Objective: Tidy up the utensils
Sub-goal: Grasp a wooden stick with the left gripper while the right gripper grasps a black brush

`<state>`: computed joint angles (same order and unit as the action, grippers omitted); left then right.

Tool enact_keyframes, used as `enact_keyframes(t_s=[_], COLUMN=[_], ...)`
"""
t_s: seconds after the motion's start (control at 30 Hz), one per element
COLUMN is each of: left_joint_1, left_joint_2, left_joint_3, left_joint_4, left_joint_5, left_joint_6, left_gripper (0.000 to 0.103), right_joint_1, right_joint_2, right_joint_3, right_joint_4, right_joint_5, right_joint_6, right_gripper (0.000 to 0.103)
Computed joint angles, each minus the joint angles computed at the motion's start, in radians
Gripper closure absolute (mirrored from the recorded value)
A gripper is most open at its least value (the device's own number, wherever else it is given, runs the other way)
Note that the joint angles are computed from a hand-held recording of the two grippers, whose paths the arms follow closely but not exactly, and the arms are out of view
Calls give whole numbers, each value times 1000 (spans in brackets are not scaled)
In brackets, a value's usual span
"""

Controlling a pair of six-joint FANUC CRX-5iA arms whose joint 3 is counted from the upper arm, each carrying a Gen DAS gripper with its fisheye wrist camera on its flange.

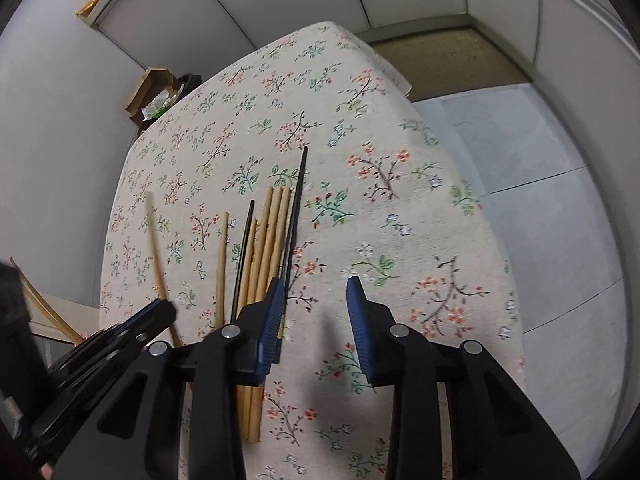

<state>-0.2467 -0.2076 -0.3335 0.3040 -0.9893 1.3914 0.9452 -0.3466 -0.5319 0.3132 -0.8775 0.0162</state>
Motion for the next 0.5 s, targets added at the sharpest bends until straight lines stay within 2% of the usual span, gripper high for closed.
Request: enact_keyframes(t_s=[0.1, 0.23, 0.33, 0.5], left_joint_1=[15, 18, 43, 89], left_joint_2=[-59, -140, -191, -244], left_joint_3=[-20, -44, -70, -107], left_joint_4=[31, 51, 110, 197], left_joint_5=[14, 45, 58, 66], left_joint_6=[-32, -67, -118, -200], left_gripper=[97, 97, 97, 97], right_joint_1=[-30, -62, -87, -118], right_joint_2=[41, 105, 153, 227], right_joint_3=[30, 78, 112, 174], right_joint_4=[-57, -99, -120, -148], right_joint_5=[26, 41, 41, 21], right_joint_6=[63, 136, 171, 215], right_gripper=[71, 81, 86, 87])
